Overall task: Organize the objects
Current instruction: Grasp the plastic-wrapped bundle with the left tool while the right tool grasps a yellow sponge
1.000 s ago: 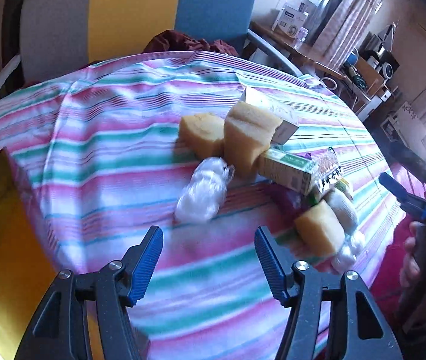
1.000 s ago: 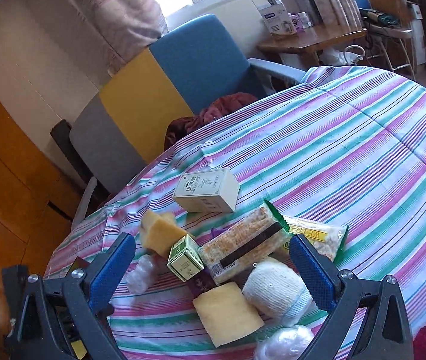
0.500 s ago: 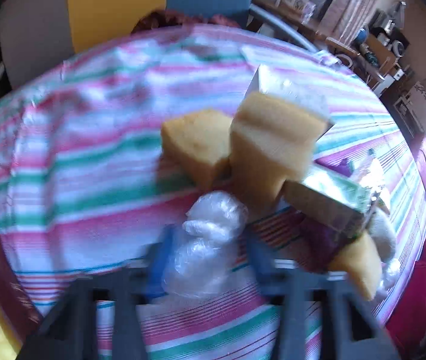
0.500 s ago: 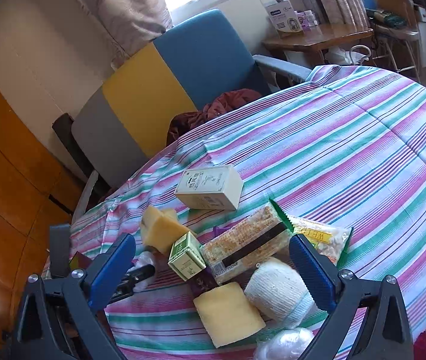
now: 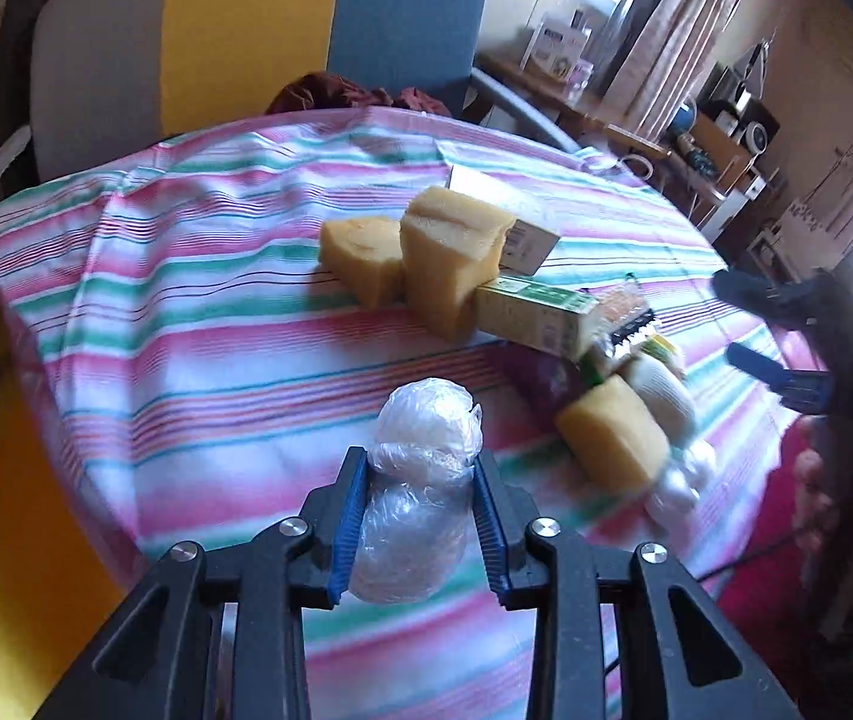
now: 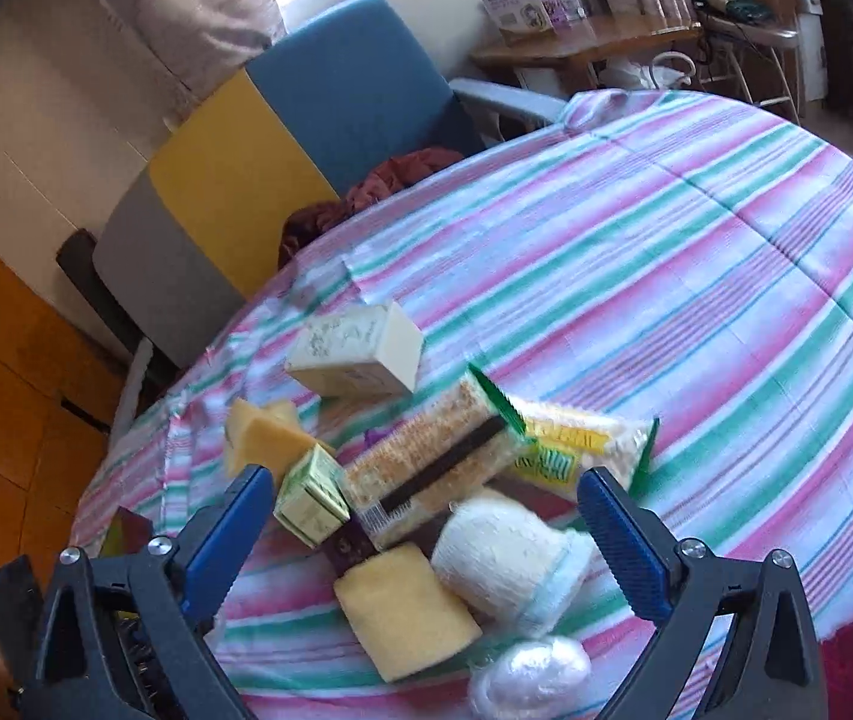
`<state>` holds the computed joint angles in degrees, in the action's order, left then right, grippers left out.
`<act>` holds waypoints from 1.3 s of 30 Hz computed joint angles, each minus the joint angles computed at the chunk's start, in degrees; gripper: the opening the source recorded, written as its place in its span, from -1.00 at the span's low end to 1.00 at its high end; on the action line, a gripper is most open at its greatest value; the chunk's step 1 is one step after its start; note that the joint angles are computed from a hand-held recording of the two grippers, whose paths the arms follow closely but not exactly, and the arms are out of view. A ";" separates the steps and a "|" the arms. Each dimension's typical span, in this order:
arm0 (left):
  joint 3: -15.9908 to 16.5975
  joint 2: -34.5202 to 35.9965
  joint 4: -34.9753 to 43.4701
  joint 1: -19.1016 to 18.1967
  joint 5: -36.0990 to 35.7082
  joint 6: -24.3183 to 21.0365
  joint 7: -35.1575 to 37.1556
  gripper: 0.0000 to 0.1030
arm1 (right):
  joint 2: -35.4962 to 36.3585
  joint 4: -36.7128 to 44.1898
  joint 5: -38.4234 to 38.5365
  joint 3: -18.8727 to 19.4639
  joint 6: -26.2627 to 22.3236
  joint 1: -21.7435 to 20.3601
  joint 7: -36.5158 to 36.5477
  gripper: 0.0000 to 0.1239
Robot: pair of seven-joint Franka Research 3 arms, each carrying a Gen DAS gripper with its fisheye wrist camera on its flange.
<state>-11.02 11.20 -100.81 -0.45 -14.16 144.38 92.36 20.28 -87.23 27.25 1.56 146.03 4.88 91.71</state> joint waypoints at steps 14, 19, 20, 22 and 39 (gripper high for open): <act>4.08 -13.33 -15.61 -0.20 -11.25 5.04 5.97 -0.35 | -7.08 -6.76 -2.90 -0.49 -8.95 0.58 -4.58 0.17; 6.37 -17.21 -19.97 -0.59 -11.86 6.61 5.01 -0.35 | -3.87 -2.68 -6.84 0.26 -11.51 3.64 -7.63 0.17; 6.83 -18.00 -20.96 -0.63 -11.81 6.96 4.70 -0.35 | -2.74 -1.52 -8.54 0.02 -11.98 4.43 -7.02 0.17; 7.80 -19.29 -22.41 -0.62 -11.68 7.28 3.89 -0.34 | 0.33 1.88 -14.82 -1.38 -13.16 6.72 -3.76 0.17; 12.56 -25.30 -31.88 1.10 -5.23 10.11 -7.70 -0.34 | 2.23 1.60 -18.06 1.47 -9.53 6.82 -13.85 -0.20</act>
<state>1.54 -14.10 -132.69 0.64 -19.39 154.49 84.66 22.51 -85.64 9.19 3.03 136.50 11.70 77.86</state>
